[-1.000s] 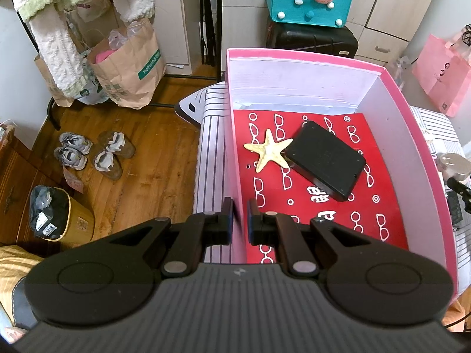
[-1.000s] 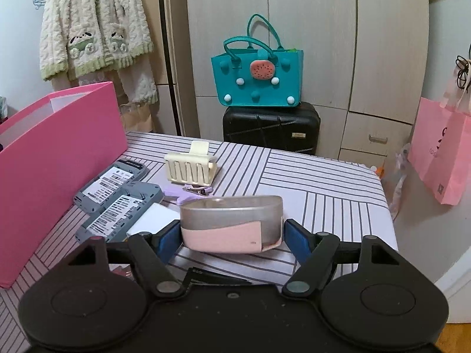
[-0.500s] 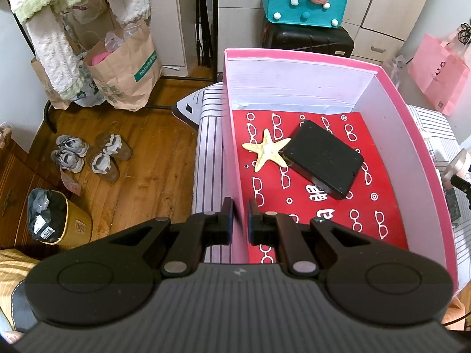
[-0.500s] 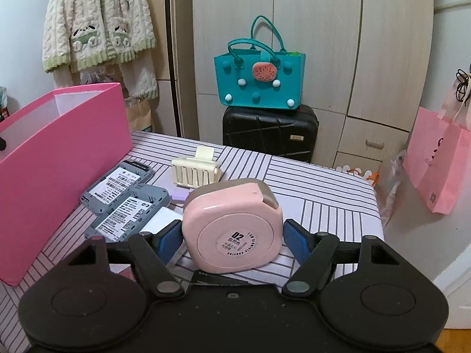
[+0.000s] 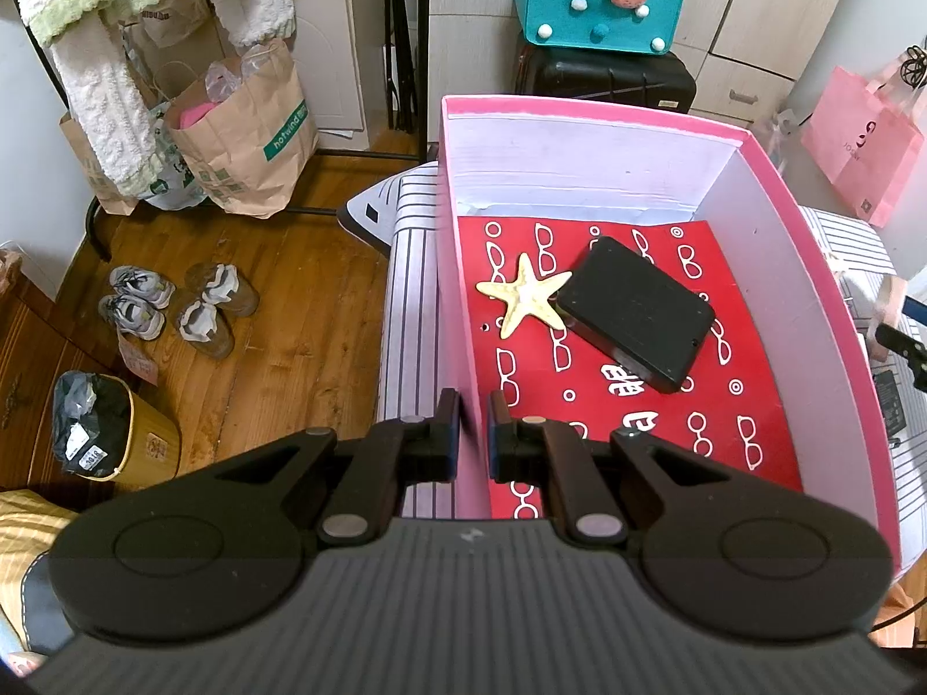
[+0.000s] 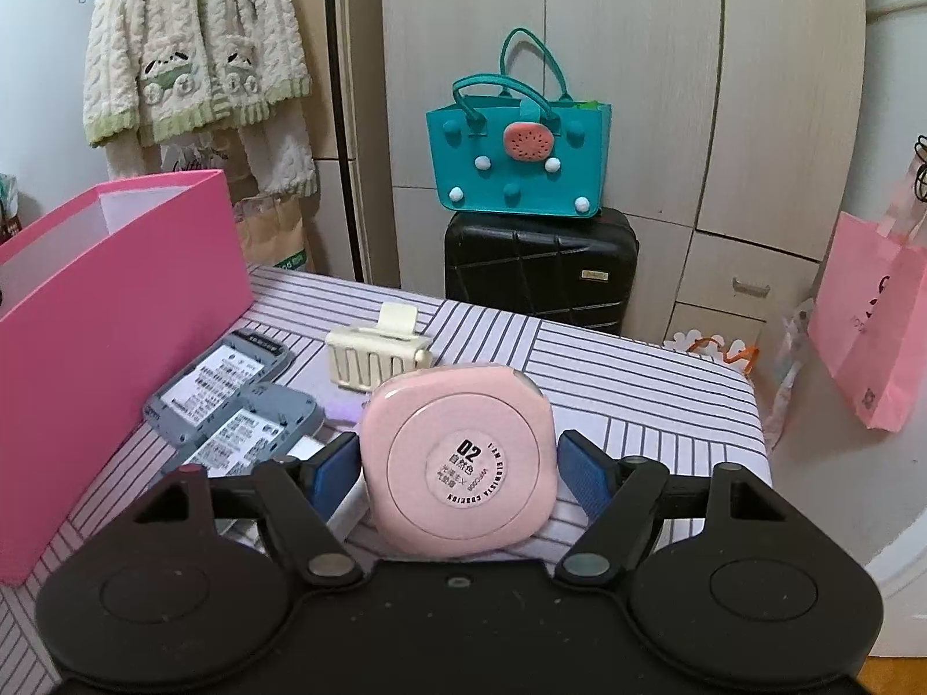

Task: Organize rigid objects
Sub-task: 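Lift the pink compact with the right gripper and carry it to the box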

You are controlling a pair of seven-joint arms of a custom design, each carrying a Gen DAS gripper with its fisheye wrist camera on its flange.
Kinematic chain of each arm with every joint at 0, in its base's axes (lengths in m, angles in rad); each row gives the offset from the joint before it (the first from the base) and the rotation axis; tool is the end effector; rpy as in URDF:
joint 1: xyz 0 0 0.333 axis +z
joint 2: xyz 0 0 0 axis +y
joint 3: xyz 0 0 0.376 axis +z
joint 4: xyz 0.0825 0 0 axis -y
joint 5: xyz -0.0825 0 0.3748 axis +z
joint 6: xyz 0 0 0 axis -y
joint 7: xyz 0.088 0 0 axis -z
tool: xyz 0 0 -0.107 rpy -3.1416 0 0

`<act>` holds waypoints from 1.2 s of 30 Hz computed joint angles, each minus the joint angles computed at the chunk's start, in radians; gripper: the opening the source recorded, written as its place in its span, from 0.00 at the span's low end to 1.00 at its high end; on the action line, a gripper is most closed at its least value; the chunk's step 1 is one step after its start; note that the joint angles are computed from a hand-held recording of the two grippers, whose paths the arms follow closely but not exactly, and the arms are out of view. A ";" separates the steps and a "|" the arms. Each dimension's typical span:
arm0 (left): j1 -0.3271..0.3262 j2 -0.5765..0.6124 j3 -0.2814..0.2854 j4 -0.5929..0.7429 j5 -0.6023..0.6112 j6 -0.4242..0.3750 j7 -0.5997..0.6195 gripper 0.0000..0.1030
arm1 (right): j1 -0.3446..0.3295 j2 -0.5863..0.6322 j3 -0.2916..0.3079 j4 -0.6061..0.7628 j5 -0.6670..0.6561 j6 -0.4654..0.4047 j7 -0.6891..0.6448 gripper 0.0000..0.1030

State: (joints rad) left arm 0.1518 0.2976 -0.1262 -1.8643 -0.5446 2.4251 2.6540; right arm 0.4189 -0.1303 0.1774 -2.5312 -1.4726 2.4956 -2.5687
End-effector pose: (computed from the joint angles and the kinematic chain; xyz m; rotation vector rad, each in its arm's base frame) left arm 0.6588 0.0228 0.4494 -1.2561 2.6243 -0.7273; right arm 0.3610 0.2529 0.3928 -1.4196 1.9712 -0.9433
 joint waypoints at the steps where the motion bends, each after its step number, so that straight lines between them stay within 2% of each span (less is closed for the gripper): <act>1: 0.000 0.000 0.000 0.001 0.000 -0.001 0.000 0.08 | -0.002 0.007 -0.002 0.006 -0.008 0.001 0.000 0.76; 5: 0.000 0.001 0.000 0.001 0.002 0.000 -0.003 0.08 | -0.012 0.029 -0.016 0.015 -0.004 0.022 -0.006 0.76; 10: 0.000 0.002 0.000 0.001 0.004 0.001 -0.003 0.08 | -0.016 0.033 -0.021 0.004 -0.071 0.031 0.080 0.77; 15: 0.000 0.002 0.000 0.001 0.003 0.000 -0.003 0.08 | -0.022 0.036 -0.030 -0.014 -0.107 0.050 0.192 0.79; 18: 0.001 -0.001 -0.001 -0.003 0.002 0.001 0.001 0.08 | -0.025 0.044 -0.035 -0.022 -0.169 0.060 0.299 0.77; 26: 0.003 -0.010 -0.006 -0.025 -0.009 0.026 0.043 0.08 | 0.015 0.005 0.005 -0.004 -0.017 -0.028 0.143 0.77; 29: 0.004 -0.011 -0.005 -0.024 -0.017 0.020 0.048 0.08 | 0.029 -0.023 0.021 0.020 0.001 -0.052 0.096 0.77; 32: 0.007 -0.007 -0.004 -0.014 -0.021 0.006 0.052 0.08 | 0.034 -0.042 0.026 0.061 -0.024 -0.020 0.064 0.77; 36: 0.006 -0.013 -0.006 -0.026 -0.022 0.023 0.085 0.08 | 0.027 -0.014 0.011 0.166 -0.105 0.124 0.037 0.77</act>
